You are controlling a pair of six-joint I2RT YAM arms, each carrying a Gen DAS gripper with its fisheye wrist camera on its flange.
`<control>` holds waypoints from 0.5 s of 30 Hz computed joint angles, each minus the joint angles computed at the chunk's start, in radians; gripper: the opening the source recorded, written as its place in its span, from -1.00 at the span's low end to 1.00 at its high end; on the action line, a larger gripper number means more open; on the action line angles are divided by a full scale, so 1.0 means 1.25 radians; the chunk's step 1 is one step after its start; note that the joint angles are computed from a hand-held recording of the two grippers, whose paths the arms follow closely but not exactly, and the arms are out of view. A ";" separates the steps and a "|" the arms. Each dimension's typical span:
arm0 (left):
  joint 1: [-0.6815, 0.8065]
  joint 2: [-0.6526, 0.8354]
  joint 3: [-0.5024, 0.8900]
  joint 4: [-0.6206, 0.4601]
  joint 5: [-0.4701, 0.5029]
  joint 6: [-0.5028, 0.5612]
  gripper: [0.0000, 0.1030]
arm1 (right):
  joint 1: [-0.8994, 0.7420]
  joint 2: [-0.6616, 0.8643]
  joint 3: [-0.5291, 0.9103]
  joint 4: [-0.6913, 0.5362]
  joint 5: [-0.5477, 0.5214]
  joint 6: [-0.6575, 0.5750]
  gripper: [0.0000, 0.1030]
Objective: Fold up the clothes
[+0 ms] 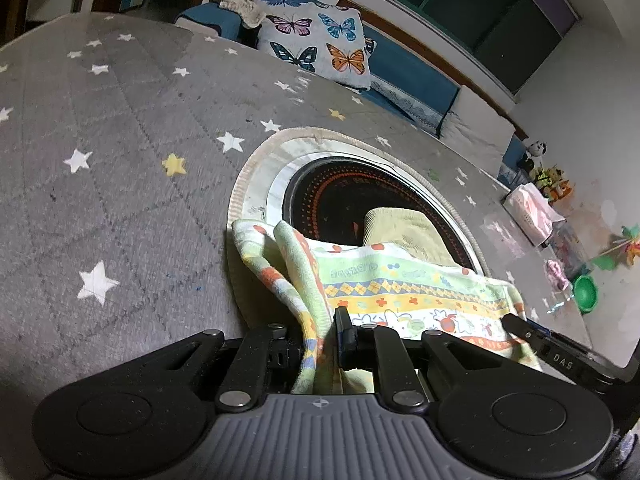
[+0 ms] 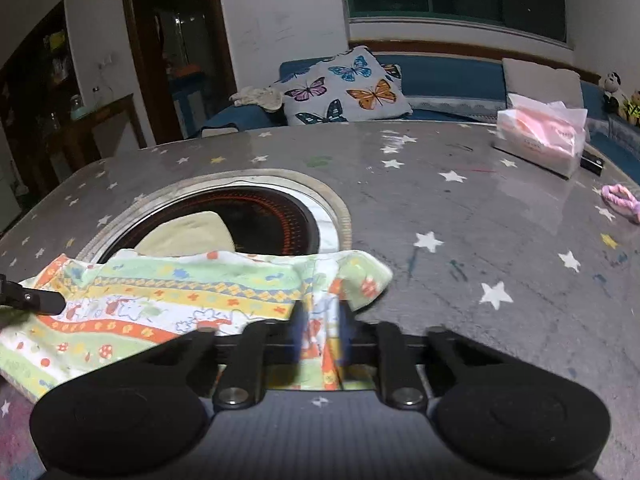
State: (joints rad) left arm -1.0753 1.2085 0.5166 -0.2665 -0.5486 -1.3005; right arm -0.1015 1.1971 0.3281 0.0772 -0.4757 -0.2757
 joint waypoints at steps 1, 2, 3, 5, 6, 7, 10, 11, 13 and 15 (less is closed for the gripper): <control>-0.004 0.002 0.010 -0.009 -0.006 0.005 -0.73 | -0.004 -0.012 -0.002 -0.006 -0.006 0.002 -0.82; -0.008 0.002 0.021 -0.018 -0.013 0.011 -0.74 | -0.014 -0.031 -0.004 -0.017 -0.020 0.002 -0.82; -0.012 0.003 0.032 -0.027 -0.020 0.018 -0.75 | -0.025 -0.046 -0.004 -0.029 -0.031 0.000 -0.83; -0.020 0.005 0.054 -0.043 -0.034 0.032 -0.78 | -0.060 -0.091 0.002 -0.077 -0.067 -0.015 -0.83; -0.022 0.008 0.067 -0.046 -0.038 0.045 -0.78 | -0.078 -0.112 0.005 -0.100 -0.082 -0.025 -0.84; -0.022 0.013 0.081 -0.046 -0.039 0.061 -0.78 | -0.094 -0.131 0.008 -0.121 -0.096 -0.034 -0.84; -0.023 0.052 0.137 -0.037 -0.039 0.111 -0.79 | -0.155 -0.180 0.022 -0.178 -0.134 -0.067 -0.84; -0.022 0.072 0.157 -0.032 -0.037 0.127 -0.80 | -0.171 -0.188 0.027 -0.190 -0.143 -0.074 -0.84; -0.018 0.112 0.198 -0.022 -0.032 0.158 -0.80 | -0.225 -0.198 0.047 -0.220 -0.166 -0.099 -0.84; -0.011 0.160 0.243 -0.004 -0.019 0.189 -0.80 | -0.263 -0.194 0.064 -0.233 -0.178 -0.117 -0.84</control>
State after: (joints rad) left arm -1.0888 1.4082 0.8208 -0.2718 -0.5717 -1.0645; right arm -0.4296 0.9546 0.4085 -0.2142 -0.6978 -0.4219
